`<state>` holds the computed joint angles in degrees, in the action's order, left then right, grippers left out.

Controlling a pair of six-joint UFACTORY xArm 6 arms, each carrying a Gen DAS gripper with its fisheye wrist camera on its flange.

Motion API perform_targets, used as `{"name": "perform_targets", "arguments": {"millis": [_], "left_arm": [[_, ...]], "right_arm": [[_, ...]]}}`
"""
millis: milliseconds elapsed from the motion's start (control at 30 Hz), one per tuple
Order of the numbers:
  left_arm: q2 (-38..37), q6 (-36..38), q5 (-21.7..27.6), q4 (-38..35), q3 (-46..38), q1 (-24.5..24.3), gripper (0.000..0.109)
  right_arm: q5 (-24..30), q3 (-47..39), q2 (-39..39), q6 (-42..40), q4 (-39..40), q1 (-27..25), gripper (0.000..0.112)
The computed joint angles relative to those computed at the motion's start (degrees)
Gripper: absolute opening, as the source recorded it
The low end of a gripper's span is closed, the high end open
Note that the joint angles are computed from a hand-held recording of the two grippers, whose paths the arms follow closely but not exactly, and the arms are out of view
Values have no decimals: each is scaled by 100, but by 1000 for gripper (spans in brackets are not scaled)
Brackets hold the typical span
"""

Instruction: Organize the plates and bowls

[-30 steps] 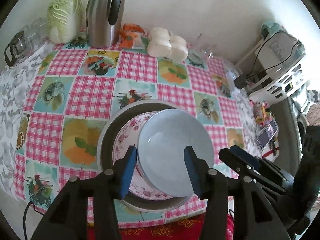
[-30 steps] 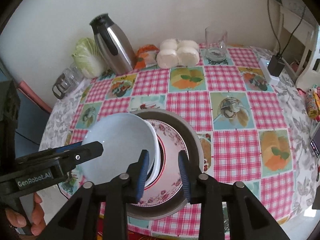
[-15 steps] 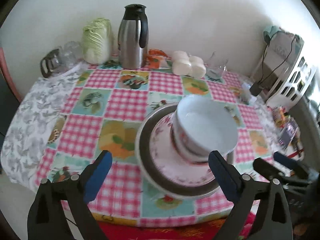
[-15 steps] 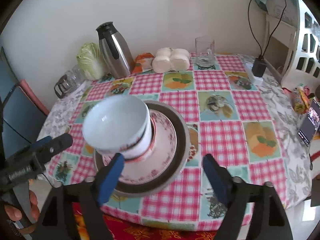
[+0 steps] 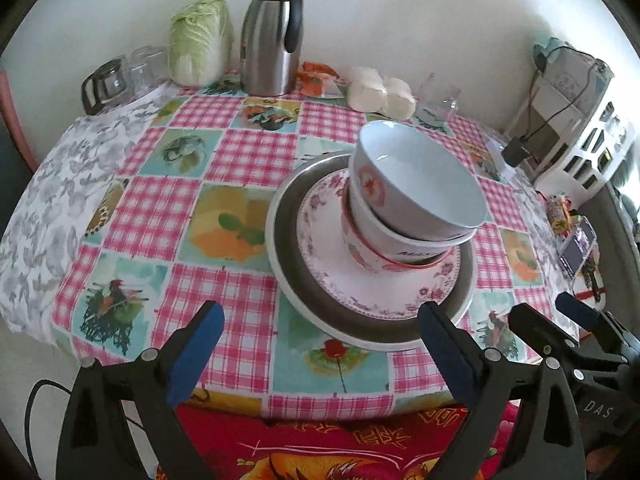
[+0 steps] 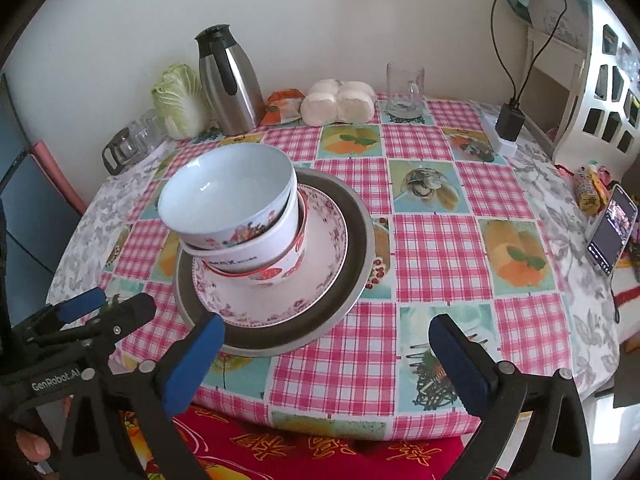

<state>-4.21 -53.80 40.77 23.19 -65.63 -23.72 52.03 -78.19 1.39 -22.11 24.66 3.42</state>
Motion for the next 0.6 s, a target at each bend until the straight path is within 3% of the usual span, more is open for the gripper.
{"name": "perform_targets", "arguments": {"millis": [300, 600], "left_arm": [[123, -124, 585, 164, -225, -105, 97], [282, 54, 817, 136, -409, -202, 97]], "right_arm": [[-58, 46, 48, 46, -15, -65, 103], [-96, 56, 90, 119, -17, -144, 103]]}}
